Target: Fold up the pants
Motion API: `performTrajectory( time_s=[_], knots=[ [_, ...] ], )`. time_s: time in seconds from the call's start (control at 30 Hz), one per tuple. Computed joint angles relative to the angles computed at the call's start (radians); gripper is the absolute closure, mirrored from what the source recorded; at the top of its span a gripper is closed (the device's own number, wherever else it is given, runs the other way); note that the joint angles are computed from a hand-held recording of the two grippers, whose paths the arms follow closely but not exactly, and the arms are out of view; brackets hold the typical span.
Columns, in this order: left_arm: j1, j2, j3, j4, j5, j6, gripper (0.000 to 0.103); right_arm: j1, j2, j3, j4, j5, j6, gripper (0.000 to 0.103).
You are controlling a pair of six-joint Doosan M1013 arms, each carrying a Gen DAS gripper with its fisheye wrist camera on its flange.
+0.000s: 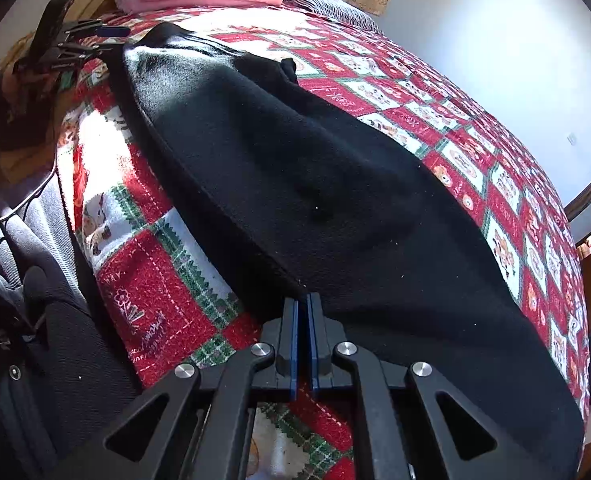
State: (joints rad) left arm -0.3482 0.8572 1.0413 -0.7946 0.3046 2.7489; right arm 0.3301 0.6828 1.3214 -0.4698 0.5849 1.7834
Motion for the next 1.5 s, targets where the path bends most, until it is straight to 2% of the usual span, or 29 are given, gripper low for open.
performTrajectory(
  time_s=[0.17, 0.3, 0.47, 0.6, 0.63, 0.67, 0.73, 0.8, 0.87, 0.9, 1.0, 1.03, 1.1, 1.13, 1.17, 1.33, 1.43, 1.47, 1.5],
  knots=[
    [0.015, -0.019, 0.04, 0.035, -0.008, -0.01, 0.026, 0.0, -0.01, 0.017, 0.023, -0.008, -0.005, 0.089],
    [0.03, -0.023, 0.049, 0.112, 0.003, -0.112, 0.026, -0.004, -0.022, 0.031, 0.055, -0.012, -0.02, 0.086],
    [0.07, -0.012, 0.006, -0.16, 0.123, -0.065, 0.03, -0.01, -0.033, 0.035, 0.102, -0.023, -0.049, 0.086],
    [0.069, 0.036, -0.101, -0.192, 0.235, -0.161, 0.03, -0.004, -0.03, 0.029, 0.068, -0.027, -0.023, 0.086],
    [0.066, 0.056, -0.141, -0.164, 0.265, -0.221, 0.036, -0.002, -0.03, 0.028, 0.057, -0.029, -0.014, 0.086],
    [0.062, 0.079, -0.189, -0.114, 0.3, -0.298, 0.046, 0.0, -0.029, 0.026, 0.053, -0.033, -0.011, 0.086],
    [0.054, 0.122, -0.271, -0.05, 0.353, -0.402, 0.053, 0.002, -0.03, 0.026, 0.049, -0.044, -0.009, 0.086],
    [0.041, 0.151, -0.327, 0.034, 0.377, -0.486, 0.056, 0.005, -0.033, 0.029, 0.044, -0.059, -0.009, 0.086],
    [0.028, 0.178, -0.383, 0.176, 0.411, -0.633, 0.057, 0.007, -0.035, 0.032, 0.04, -0.071, -0.01, 0.086],
    [0.026, 0.186, -0.398, 0.192, 0.421, -0.662, 0.057, 0.007, -0.035, 0.034, 0.038, -0.073, -0.008, 0.086],
    [0.028, 0.182, -0.386, 0.163, 0.414, -0.669, 0.059, 0.005, -0.036, 0.04, 0.035, -0.084, 0.004, 0.086],
    [0.029, 0.176, -0.374, 0.141, 0.407, -0.645, 0.072, 0.004, -0.036, 0.042, 0.033, -0.086, 0.011, 0.086],
    [0.028, 0.167, -0.362, 0.151, 0.394, -0.638, 0.08, 0.003, -0.033, 0.042, 0.031, -0.088, 0.022, 0.086],
    [0.028, 0.171, -0.371, 0.15, 0.404, -0.635, 0.087, 0.004, -0.032, 0.042, 0.019, -0.089, 0.037, 0.086],
    [0.03, 0.173, -0.376, 0.139, 0.409, -0.63, 0.09, 0.004, -0.031, 0.042, 0.012, -0.09, 0.05, 0.086],
    [0.036, 0.168, -0.373, 0.061, 0.377, -0.62, 0.092, 0.004, -0.035, 0.046, 0.012, -0.11, 0.068, 0.086],
    [0.044, 0.15, -0.338, -0.095, 0.323, -0.524, 0.093, 0.004, -0.037, 0.046, -0.009, -0.115, 0.09, 0.086],
    [0.043, 0.149, -0.336, -0.116, 0.305, -0.502, 0.095, 0.004, -0.038, 0.045, -0.014, -0.116, 0.1, 0.086],
    [0.04, 0.154, -0.345, -0.086, 0.291, -0.521, 0.095, 0.003, -0.038, 0.045, -0.015, -0.118, 0.109, 0.086]
  ],
)
